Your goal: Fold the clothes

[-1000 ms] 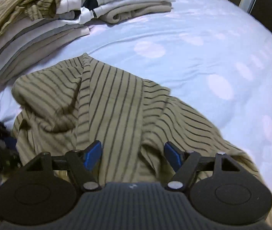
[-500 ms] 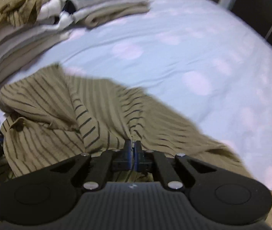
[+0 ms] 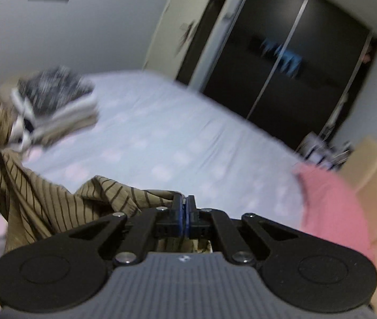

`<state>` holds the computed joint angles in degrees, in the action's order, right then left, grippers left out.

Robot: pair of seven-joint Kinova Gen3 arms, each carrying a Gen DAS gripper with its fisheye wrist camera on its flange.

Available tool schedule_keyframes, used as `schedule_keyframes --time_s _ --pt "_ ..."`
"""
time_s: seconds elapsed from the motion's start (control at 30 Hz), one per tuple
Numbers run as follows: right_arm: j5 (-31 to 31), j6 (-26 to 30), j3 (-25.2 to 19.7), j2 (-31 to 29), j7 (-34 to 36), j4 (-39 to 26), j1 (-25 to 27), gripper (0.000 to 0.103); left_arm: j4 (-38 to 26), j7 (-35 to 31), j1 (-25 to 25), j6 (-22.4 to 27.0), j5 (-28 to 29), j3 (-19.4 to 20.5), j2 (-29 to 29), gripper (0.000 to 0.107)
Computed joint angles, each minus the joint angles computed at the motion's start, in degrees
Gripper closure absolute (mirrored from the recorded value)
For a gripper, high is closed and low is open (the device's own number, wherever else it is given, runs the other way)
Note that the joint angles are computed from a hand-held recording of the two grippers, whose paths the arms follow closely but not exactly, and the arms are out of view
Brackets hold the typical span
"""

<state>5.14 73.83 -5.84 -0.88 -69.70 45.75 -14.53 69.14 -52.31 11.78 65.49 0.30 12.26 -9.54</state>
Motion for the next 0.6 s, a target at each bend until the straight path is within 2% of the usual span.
schedule_keyframes --time_s 0.13,0.23,0.3,0.43,0.53,0.6 --pt "4.0 -3.8 -0.9 -3.8 -2.4 -2.1 0.5 0.101 -8.3 0.1 -0.4 -3.0 -7.0 3.5 0.4 0.105" --pt "9.2 -7.0 -3.8 -6.2 -6.6 -2.8 2.0 0.100 -14.2 -1.3 -0.5 -4.7 -11.5 6.0 0.4 0.105" --pt "13.2 -8.9 -6.2 -7.7 -9.5 -3.1 3.6 0.100 -16.2 -2.6 -0.4 -6.6 -12.5 6.6 -0.3 0.105" --pt "18.0 -9.2 -9.9 -8.3 -13.3 -6.4 7.5 0.100 -19.3 -5.4 -1.1 -9.0 -13.6 8.9 -1.1 0.105" --pt "18.7 -7.1 -10.1 -7.3 -14.5 -9.5 9.2 0.100 -23.2 -6.3 -1.9 -7.2 -13.6 10.8 0.4 0.105" --pt "18.6 -5.1 -9.3 -6.9 -14.8 -8.9 9.7 0.100 -25.1 -5.8 -2.3 -4.5 -16.5 13.4 2.2 0.105"
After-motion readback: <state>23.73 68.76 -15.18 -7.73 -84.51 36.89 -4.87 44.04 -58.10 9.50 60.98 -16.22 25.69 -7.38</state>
